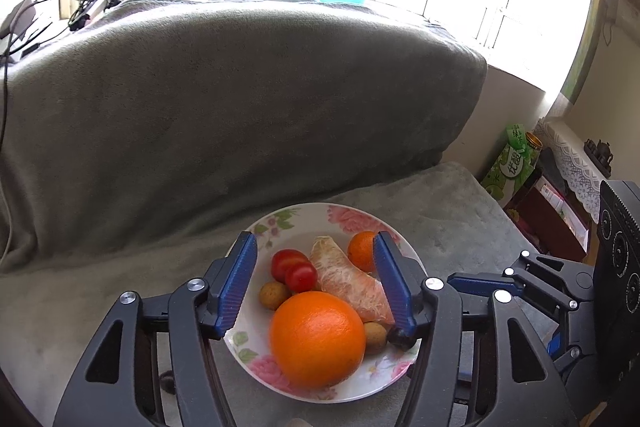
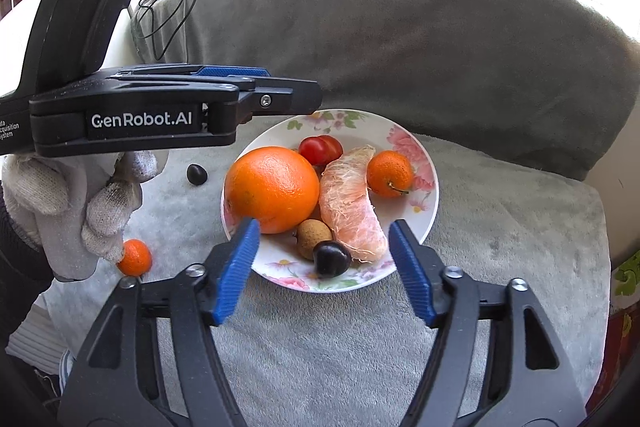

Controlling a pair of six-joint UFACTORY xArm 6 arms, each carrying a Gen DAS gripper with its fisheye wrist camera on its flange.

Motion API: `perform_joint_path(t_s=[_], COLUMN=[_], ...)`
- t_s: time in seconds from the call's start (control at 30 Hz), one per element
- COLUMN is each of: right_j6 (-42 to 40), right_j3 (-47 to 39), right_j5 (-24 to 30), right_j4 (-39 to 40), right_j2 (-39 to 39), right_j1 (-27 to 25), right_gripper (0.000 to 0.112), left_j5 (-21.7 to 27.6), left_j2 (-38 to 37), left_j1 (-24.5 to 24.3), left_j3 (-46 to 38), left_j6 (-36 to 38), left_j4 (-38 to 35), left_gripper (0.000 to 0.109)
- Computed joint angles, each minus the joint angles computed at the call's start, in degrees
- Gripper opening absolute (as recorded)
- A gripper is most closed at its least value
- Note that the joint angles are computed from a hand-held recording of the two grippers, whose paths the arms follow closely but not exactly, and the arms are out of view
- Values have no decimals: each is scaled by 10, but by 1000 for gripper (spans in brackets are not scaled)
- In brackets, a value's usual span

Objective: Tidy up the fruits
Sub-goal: 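Lower the plum and tomato onto the plate and open both tools, then close the right tool on the second dark plum while the left tool grasps the small tangerine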

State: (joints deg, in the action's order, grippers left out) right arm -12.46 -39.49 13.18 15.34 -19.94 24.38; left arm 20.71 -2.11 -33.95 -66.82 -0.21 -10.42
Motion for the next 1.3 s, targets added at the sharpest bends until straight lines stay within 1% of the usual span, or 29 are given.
perform_joint_path(t_s=[0.1, 0.13, 0.17, 0.2, 0.3, 0.4, 0.8, 0.97, 1.13, 1.23, 1.3], right_j6=[-1, 1, 4, 9, 23, 37, 88, 99, 94, 83, 73], right_j3=[1, 2, 2, 4, 6, 9, 23, 21, 8, -6, -17], right_j5=[-1, 0, 1, 0, 0, 3, 11, 13, 12, 12, 11], right_j4=[-1, -4, -7, -13, -29, -44, -88, -94, -88, -75, -65], right_j2=[-5, -7, -9, -12, -15, -20, -52, -59, -50, -38, -25], right_j1=[-1, -1, -1, 0, 0, 0, 6, 14, 32, 47, 58], right_gripper=[78, 79, 80, 82, 82, 82, 82, 82, 82, 82, 82], left_j5=[0, -1, -3, -5, -5, -4, -12, -17, -17, -9, 1], left_j2=[-5, -7, -9, -11, -19, -30, -97, -150, -219, -264, -295], left_j1=[2, 2, 3, 3, 4, 5, 13, 22, 40, 51, 56], left_j3=[4, 6, 8, 11, 17, 25, 78, 127, 191, 232, 259], left_j6=[-14, -21, -33, -44, -58, -90, -151, -163, -200, -206, -221], left_j4=[13, 21, 33, 45, 63, 103, 180, 191, 228, 225, 237], left_gripper=[61, 66, 68, 68, 68, 69, 69, 69, 69, 69, 69])
